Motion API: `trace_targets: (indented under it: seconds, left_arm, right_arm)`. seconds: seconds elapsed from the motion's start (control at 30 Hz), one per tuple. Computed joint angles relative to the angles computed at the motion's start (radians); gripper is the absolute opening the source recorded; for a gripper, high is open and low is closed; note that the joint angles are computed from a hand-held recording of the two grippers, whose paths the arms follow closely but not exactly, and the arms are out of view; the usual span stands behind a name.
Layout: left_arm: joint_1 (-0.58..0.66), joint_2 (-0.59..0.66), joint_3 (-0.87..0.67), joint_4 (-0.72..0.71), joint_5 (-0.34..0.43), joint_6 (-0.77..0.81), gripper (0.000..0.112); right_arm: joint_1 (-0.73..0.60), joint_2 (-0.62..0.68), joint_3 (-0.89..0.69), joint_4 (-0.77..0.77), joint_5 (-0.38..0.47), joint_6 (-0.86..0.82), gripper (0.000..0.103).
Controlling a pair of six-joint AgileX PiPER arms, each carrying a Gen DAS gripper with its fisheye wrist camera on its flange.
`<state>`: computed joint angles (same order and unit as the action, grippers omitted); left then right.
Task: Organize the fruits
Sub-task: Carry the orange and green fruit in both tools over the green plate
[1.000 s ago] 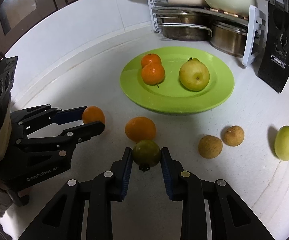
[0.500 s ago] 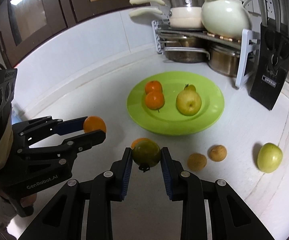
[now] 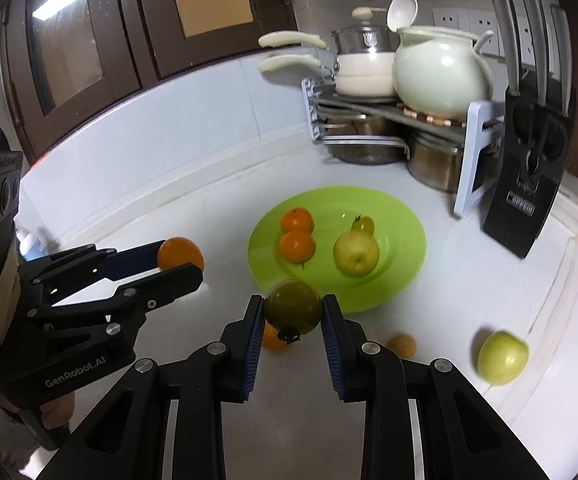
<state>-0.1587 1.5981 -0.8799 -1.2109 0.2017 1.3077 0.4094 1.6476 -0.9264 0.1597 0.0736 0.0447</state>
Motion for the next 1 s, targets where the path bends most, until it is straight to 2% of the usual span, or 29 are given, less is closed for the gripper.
trace_targets:
  seconds: [0.07, 0.17, 0.27, 0.53, 0.6, 0.77, 0.9, 1.0]
  left_arm:
    - [-0.014, -0.002, -0.013, 0.028, -0.015, -0.039, 0.036]
    - [-0.025, 0.001, -0.041, 0.072, -0.022, -0.097, 0.036]
    - [-0.038, 0.015, -0.079, 0.172, -0.032, -0.204, 0.036]
    - [-0.051, 0.090, -0.213, 0.435, -0.031, -0.473, 0.036]
    - [-0.049, 0.121, -0.259, 0.501, -0.020, -0.541, 0.036]
    - [-0.041, 0.214, -0.386, 0.642, 0.018, -0.698, 0.036]
    - [-0.020, 0.300, -0.502, 0.673, 0.088, -0.748, 0.036]
    - [-0.004, 0.360, -0.580, 0.681, 0.135, -0.762, 0.036]
  right_arm:
    - [-0.009, 0.001, -0.014, -0.023, 0.003, 0.004, 0.030]
    - [-0.028, 0.002, -0.043, 0.091, 0.016, -0.136, 0.030]
    - [-0.047, 0.012, -0.082, 0.215, 0.033, -0.279, 0.030]
    - [-0.095, 0.077, -0.219, 0.306, 0.081, -0.432, 0.030]
    - [-0.105, 0.109, -0.267, 0.271, 0.094, -0.410, 0.030]
    - [-0.145, 0.221, -0.411, 0.366, 0.170, -0.489, 0.030]
    - [-0.165, 0.306, -0.517, 0.367, 0.221, -0.460, 0.030]
    - [-0.170, 0.368, -0.598, 0.307, 0.249, -0.391, 0.030]
